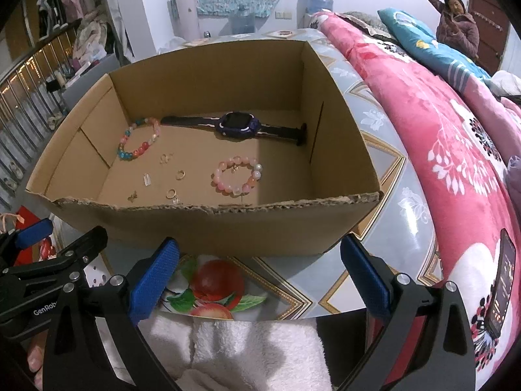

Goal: Organize jewelry

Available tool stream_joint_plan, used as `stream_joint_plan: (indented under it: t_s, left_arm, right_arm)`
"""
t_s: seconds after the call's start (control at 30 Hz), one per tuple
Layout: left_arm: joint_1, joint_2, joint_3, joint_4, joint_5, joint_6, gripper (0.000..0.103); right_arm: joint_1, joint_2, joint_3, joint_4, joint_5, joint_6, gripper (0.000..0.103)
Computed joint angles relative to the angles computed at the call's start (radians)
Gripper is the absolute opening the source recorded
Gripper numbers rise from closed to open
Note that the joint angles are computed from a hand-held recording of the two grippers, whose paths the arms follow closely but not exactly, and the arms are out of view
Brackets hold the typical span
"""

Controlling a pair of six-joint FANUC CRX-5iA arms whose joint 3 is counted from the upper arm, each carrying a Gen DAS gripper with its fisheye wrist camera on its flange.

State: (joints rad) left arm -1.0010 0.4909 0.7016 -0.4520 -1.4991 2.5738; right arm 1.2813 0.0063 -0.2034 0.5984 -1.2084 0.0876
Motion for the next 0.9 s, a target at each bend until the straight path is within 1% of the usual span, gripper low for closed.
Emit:
stream_joint_plan:
  t_s: [0.27, 0.9]
  left_arm:
    - [0.009, 0.003, -0.006, 0.019, 0.003, -0.004, 0.095]
    - [0.011, 0.012, 0.006, 0.024, -0.004, -0.007, 0.095]
  right_arm:
    - [-0.006, 0.007, 0.007, -0.017, 0.003, 0.010, 0.097]
    - [-0.007, 0.005, 0.006, -0.020, 0.004, 0.010, 0.097]
